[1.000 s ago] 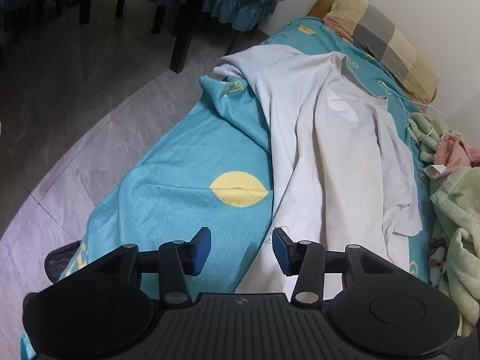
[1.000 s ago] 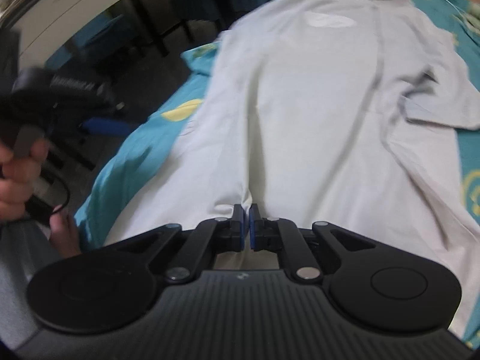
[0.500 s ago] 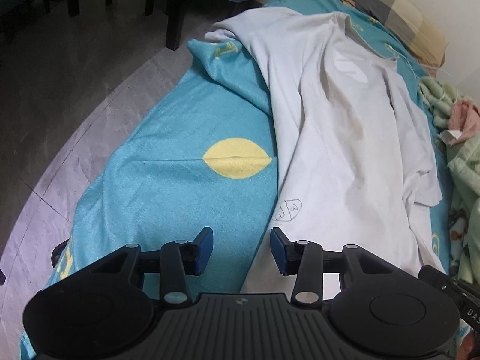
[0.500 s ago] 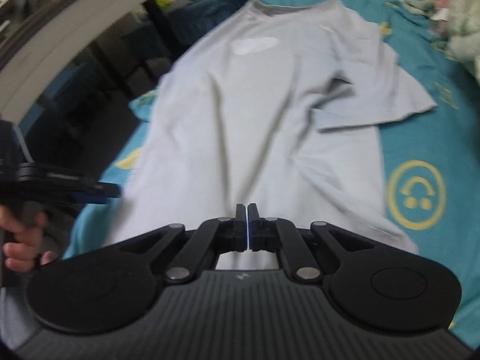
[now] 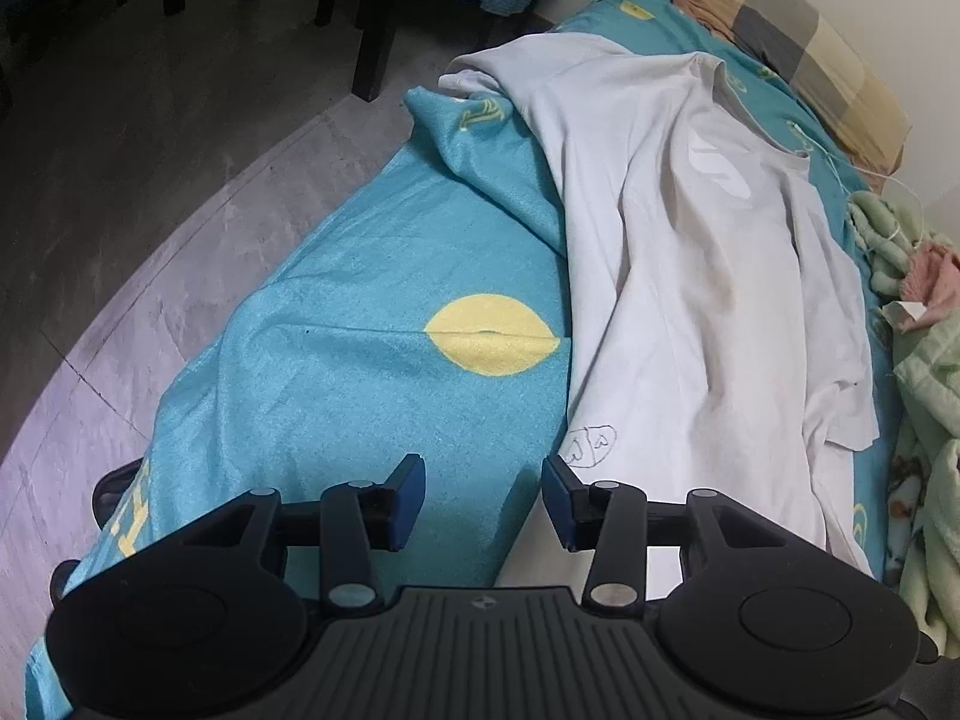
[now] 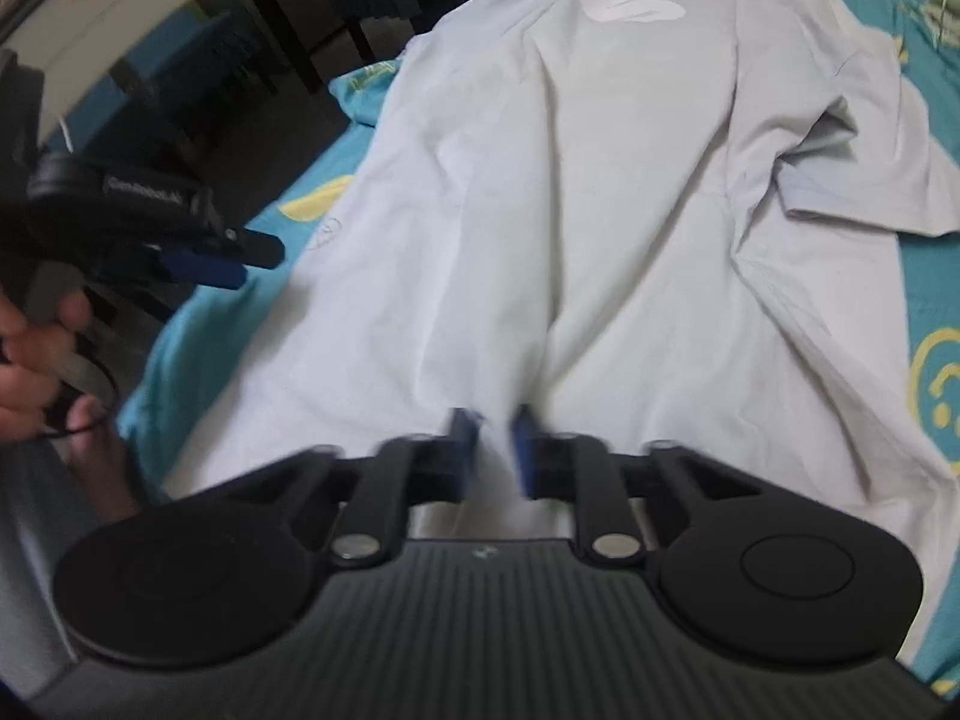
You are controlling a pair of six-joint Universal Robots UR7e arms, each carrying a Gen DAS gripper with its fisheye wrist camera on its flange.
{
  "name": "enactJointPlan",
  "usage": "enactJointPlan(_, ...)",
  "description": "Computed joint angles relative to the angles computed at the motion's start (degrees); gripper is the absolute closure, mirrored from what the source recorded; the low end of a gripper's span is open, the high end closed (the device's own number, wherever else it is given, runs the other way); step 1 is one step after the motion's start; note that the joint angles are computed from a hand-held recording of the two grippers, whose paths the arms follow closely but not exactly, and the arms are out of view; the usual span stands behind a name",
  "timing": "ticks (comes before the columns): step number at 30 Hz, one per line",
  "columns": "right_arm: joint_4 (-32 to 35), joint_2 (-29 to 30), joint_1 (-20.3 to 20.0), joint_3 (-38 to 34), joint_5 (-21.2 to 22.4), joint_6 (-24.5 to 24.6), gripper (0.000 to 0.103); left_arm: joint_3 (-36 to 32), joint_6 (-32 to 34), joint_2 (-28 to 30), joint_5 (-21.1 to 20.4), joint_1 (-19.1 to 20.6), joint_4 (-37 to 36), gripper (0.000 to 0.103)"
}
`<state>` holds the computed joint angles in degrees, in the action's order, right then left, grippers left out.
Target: Fold clothes
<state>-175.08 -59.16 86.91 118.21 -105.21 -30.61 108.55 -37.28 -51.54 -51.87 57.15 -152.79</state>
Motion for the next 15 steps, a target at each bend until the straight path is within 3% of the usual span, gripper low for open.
enactJointPlan(5, -2.1, -4.1, -1.5, 1.3, 2.1, 5.1, 0.096, 0.4, 0.1, -0.2, -0.9, -0.1, -1.6, 0.057)
enactJointPlan(9, -4.4, -5.7, -2.8, 0.9, -1.5, 8.2, 0.096, 0.2, 0.9, 0.1, -2.2, 0.0, -1.7, 0.057)
enactJointPlan(15, -5.2, -4.4, -3.7, -0.5, -3.4, 11.4, 0.096, -0.5, 3.4, 1.2, -9.2, 0.5, -0.3, 0.056)
